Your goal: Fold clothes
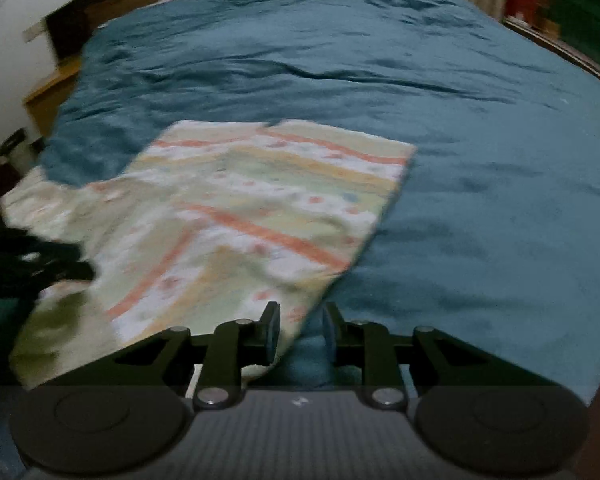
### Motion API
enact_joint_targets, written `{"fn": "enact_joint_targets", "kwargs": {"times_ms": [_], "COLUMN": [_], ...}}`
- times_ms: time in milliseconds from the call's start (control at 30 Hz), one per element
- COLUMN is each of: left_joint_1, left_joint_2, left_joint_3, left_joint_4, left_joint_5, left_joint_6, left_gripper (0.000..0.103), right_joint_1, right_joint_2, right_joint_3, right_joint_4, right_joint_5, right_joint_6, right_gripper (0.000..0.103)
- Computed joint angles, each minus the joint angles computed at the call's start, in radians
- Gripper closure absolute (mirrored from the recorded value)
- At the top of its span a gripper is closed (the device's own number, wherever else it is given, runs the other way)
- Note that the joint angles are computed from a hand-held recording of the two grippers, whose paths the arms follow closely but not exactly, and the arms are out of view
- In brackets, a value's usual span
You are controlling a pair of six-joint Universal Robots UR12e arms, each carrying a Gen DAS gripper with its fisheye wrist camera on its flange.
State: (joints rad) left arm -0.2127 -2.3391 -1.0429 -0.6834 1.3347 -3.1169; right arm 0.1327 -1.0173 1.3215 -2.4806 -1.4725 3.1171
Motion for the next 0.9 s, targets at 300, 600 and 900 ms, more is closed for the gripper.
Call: {"fn": "enact_joint_targets", "kwargs": {"times_ms": [300, 600, 900], "left_joint_1": [-0.002, -0.007, -0.008], "left_joint_2": [0.008, 0.018, 0.023], "left_joint_3": [-0.01, -0.022, -0.032], "left_joint_4": [0.016, 0.032, 0.027], "left_joint_5": [0.012, 0.015, 0.009], "left_joint_6": [-0.005, -0.001, 0.0], "left_gripper": [0.059, 0.059, 0.058], "right_joint_1": [-0.004, -0.022, -0.008], "right_joint_2": [-0.064, -0.074, -0.094], "right_joint_3": [0.096, 0.146, 0.166], "right_joint_4": [0.019, 0.0, 0.017], "right_joint_5": [0.095, 0.19, 0.115], "right_joint_6": [0.095, 0.203, 0.195], "right_gripper": [0.079, 0.099, 0.1]}}
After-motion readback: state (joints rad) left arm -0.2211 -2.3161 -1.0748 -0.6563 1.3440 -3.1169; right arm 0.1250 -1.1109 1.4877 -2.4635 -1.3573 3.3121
